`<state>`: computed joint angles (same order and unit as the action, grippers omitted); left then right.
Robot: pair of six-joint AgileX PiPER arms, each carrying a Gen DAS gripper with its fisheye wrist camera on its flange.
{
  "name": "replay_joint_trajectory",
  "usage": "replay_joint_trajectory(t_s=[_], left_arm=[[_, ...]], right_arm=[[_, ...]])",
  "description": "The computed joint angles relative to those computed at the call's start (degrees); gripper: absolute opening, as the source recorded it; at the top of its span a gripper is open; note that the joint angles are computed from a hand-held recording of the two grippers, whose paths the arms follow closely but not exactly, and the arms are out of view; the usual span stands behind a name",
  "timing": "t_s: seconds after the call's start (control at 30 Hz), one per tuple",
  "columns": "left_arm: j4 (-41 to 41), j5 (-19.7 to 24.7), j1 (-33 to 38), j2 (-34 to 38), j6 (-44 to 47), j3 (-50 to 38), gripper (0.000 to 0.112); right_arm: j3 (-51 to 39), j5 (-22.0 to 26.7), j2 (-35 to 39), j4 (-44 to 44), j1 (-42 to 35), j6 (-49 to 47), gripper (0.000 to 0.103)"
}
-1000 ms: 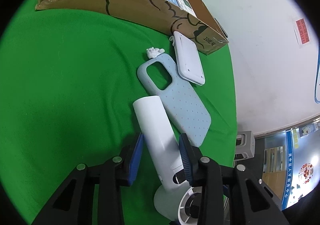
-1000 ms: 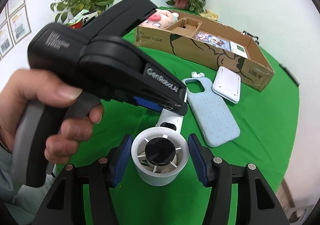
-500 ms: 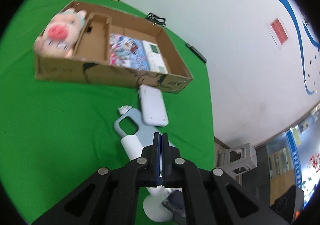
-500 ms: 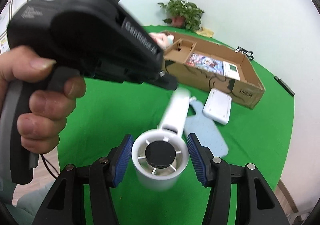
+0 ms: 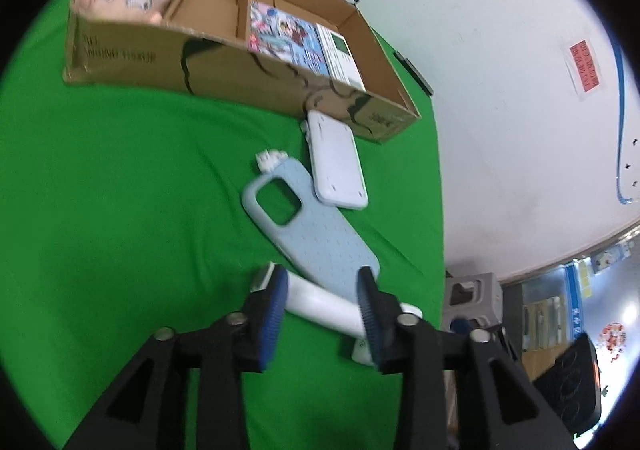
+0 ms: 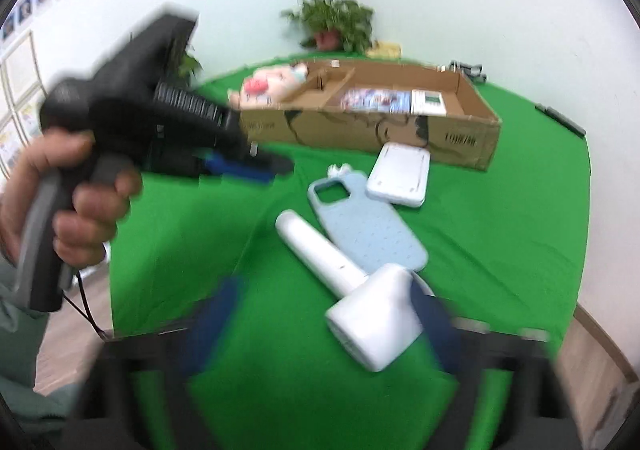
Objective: Organize objects
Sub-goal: 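Close the right gripper on the fan head while the left gripper grips the handle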
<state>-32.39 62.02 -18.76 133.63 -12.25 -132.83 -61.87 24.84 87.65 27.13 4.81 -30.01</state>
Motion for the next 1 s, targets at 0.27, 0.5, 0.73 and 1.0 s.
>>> replay_joint_trajectory(t_s=[0.27, 0.5, 0.73, 1.0], left_arm=[[-9.68, -3.2, -1.07, 0.28, 3.44, 7.97, 0.056], [-9.28, -5.24, -0.84, -0.31, 1.81, 10.56, 0.056], [-8.19, -5.4, -0.57, 0.0, 1.35, 11.1, 0.053], [-2.64, -3.27, -1.55, 2.31, -3.13, 5.82, 0.037]], right_arm=[[-9.56, 10.46, 9.13, 6.09, -6.24, -13.74, 0.098], [-10.14, 14.83, 10.11, 4.78, -2.09, -11.49, 0.09], [-8.32, 15.69, 7.34, -2.22, 5.36, 0.41, 0.08], [-11.95, 16.0, 10.8, -18.51, 10.16, 22.21, 0.056]])
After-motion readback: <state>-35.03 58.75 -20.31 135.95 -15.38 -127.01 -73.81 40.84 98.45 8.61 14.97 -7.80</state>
